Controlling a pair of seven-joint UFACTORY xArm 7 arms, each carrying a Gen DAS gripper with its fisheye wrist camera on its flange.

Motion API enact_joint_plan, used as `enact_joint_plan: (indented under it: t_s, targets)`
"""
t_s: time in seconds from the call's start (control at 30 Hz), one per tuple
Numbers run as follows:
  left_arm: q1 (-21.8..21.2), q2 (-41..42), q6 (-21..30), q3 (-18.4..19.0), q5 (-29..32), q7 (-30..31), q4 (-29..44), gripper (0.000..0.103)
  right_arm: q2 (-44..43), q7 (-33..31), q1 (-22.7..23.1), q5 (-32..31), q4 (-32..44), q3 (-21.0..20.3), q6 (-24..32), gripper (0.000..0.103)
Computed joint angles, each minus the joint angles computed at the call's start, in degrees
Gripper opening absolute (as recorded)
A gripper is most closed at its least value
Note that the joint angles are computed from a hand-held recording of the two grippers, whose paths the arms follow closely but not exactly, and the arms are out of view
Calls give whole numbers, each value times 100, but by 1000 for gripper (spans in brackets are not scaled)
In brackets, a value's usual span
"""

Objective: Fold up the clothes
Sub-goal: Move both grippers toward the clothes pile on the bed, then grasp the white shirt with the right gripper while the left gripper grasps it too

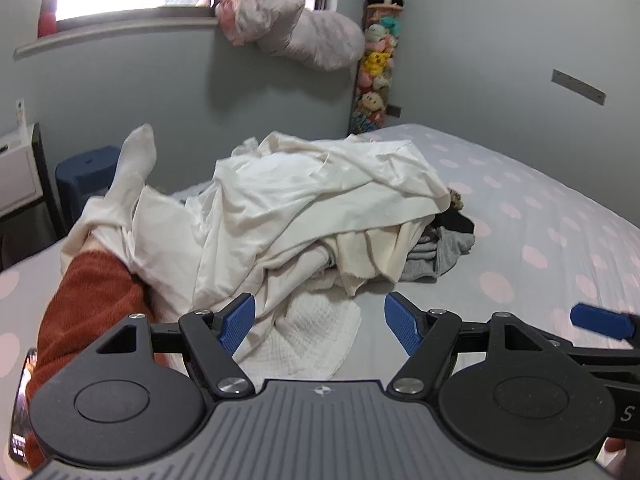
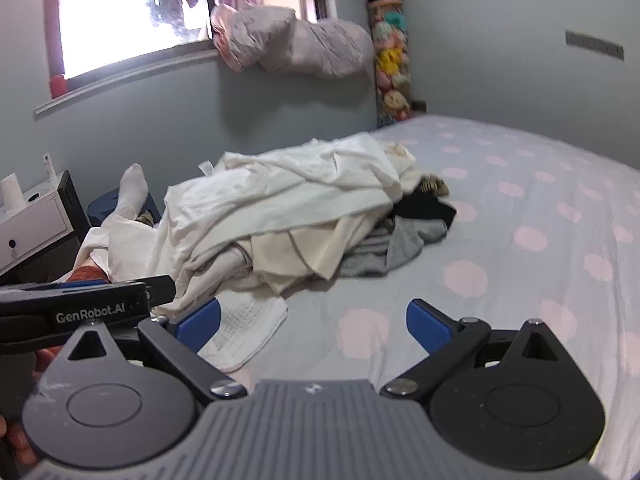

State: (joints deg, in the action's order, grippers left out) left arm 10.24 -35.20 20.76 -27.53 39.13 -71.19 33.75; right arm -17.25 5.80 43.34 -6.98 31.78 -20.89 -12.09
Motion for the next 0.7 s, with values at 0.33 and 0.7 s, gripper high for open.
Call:
enact_joint_plan:
  t_s: [0.33, 0.7]
  targets:
    - [527, -86, -6, -392, 892, -199, 263, 74, 535, 558, -558, -1339, 156, 61, -1326, 100]
    - [488, 693, -256, 23, 1321, -182, 544, 67, 1570, 3131, -702, -4227, 1332, -547, -1840, 102]
